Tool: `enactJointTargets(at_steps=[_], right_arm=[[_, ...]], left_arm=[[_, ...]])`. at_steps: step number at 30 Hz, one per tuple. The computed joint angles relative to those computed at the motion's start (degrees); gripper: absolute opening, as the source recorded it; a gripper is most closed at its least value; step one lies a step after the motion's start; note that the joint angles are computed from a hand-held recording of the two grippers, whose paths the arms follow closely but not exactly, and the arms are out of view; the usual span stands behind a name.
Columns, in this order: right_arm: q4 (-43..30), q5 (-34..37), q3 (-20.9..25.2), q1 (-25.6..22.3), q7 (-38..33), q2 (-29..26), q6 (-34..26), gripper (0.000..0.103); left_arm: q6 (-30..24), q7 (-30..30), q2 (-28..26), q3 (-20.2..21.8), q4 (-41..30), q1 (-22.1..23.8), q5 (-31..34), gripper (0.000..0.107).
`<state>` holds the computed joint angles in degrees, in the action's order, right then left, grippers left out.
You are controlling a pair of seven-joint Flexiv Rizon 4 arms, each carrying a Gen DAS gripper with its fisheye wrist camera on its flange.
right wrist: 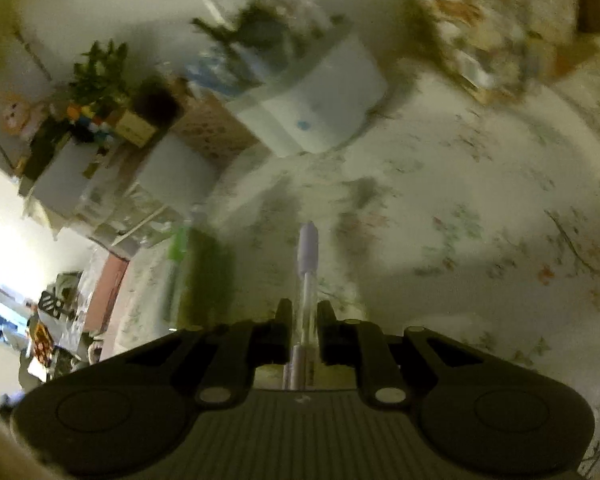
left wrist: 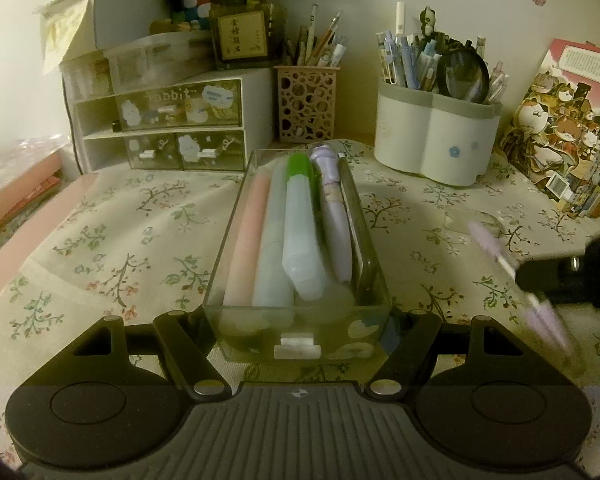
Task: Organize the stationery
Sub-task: 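Lower the purple pen into the tray and open the right tool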
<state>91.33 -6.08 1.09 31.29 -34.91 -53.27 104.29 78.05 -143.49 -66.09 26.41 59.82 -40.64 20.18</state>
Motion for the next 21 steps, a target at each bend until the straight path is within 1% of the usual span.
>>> enactJointTargets(at_steps=[3, 5, 10, 11, 12, 14, 17, 19, 20, 21], right_arm=[[-2.69, -2.72, 1.99, -1.50, -1.12, 0.32, -3.42, 0.005], [-4.88, -4.12, 4.06, -2.99, -1.87, -0.22, -4.33, 0.005], [-10.88, -7.42, 12.84, -8.52, -4.48, -2.86, -7.85, 0.005], [-12.59, -8.29, 15.39, -9.87, -5.60, -3.71, -9.27, 0.005], [-14.48, -9.13, 18.01, -11.08, -7.00, -4.60, -11.30, 0.005], [-18.47, -9.33, 21.57, -12.17, -9.33, -6.09, -16.13, 0.005], [-24.06, -8.80, 23.61, -11.67, -12.06, -7.66, -22.82, 0.005], [-28.07, -8.31, 26.73, -12.05, -15.60, -9.24, -27.74, 0.005], [-29.98, -8.05, 27.41, -11.77, -16.86, -9.85, -29.90, 0.005], [-31.65, -7.95, 27.08, -11.04, -17.52, -10.21, -31.60, 0.005]], left_arm=[[0.14, -0.15, 0.08, 0.01, 0.20, -0.04, -0.03, 0.073], [-0.29, -0.35, 0.03, 0.42, 0.08, -0.38, 0.13, 0.073], [-0.31, -0.56, 0.14, 0.23, 0.11, -0.29, 0.53, 0.073], [-0.35, -0.60, 0.13, 0.24, 0.07, -0.29, 0.60, 0.073], [-0.38, -0.65, 0.12, 0.24, 0.04, -0.30, 0.66, 0.073], [-0.38, -0.74, 0.14, 0.20, 0.05, -0.28, 0.79, 0.073], [-0.38, -0.82, 0.17, 0.11, 0.05, -0.23, 0.93, 0.073], [-0.42, -0.87, 0.18, 0.12, 0.03, -0.24, 1.02, 0.073], [-0.44, -0.86, 0.19, 0.13, 0.04, -0.26, 1.08, 0.073], [-0.39, -0.87, 0.22, 0.08, 0.07, -0.22, 1.12, 0.073]])
